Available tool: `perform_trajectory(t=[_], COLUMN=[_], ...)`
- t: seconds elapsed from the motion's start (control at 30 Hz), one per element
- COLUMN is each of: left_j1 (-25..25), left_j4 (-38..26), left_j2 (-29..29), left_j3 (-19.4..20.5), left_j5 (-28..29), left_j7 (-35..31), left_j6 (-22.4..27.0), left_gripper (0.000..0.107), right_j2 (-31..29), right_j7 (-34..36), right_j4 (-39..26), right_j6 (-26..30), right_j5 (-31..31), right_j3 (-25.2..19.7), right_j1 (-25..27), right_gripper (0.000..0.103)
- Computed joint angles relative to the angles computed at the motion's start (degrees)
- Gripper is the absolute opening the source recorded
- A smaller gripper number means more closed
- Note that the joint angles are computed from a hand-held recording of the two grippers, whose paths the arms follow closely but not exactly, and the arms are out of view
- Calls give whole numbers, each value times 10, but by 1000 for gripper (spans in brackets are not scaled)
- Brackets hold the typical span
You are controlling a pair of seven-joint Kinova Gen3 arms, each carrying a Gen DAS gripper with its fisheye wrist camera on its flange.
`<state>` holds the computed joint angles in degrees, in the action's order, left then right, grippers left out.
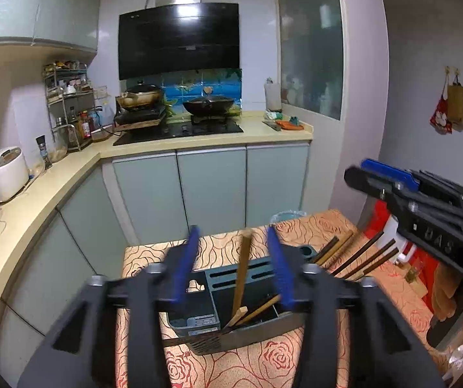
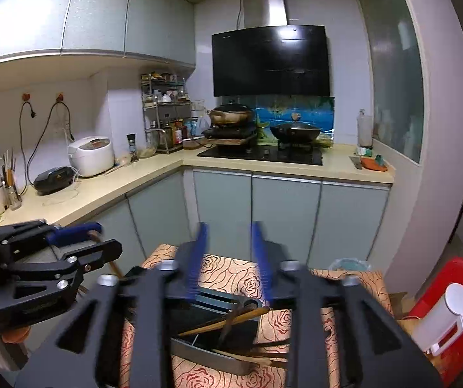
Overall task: Organize utensils
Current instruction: 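Open both tools to drop the chopsticks into the black caddy, then withdraw both open tools back from the caddy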
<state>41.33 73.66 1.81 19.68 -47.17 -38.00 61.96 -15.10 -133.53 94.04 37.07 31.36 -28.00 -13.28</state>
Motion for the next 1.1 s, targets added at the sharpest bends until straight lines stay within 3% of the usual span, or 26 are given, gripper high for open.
perform_trajectory(t=[0.13, 0.33, 0.77, 1.1], left_j1=[6, 6, 22, 40], left_j4=[-1, 8, 68, 115], left_j2=[-4, -16, -39, -49], left_j3=[5, 18, 74, 106], left_j5=[-21, -51, -144, -166], left_j7=[12, 43, 132, 184], left_j6=[13, 25, 82, 122], left_gripper=[65, 83, 93, 94], right_j2=[-7, -23, -93, -142], right_j7=[-1, -4, 12, 25], right_j4=[-1, 5, 43, 77], right_j6=[5, 11, 13, 8], right_j5=[-3, -15, -93, -136], right_j3=[-1, -4, -20, -76], right_j1=[1, 12, 51, 113], right_gripper=[43, 60, 89, 96])
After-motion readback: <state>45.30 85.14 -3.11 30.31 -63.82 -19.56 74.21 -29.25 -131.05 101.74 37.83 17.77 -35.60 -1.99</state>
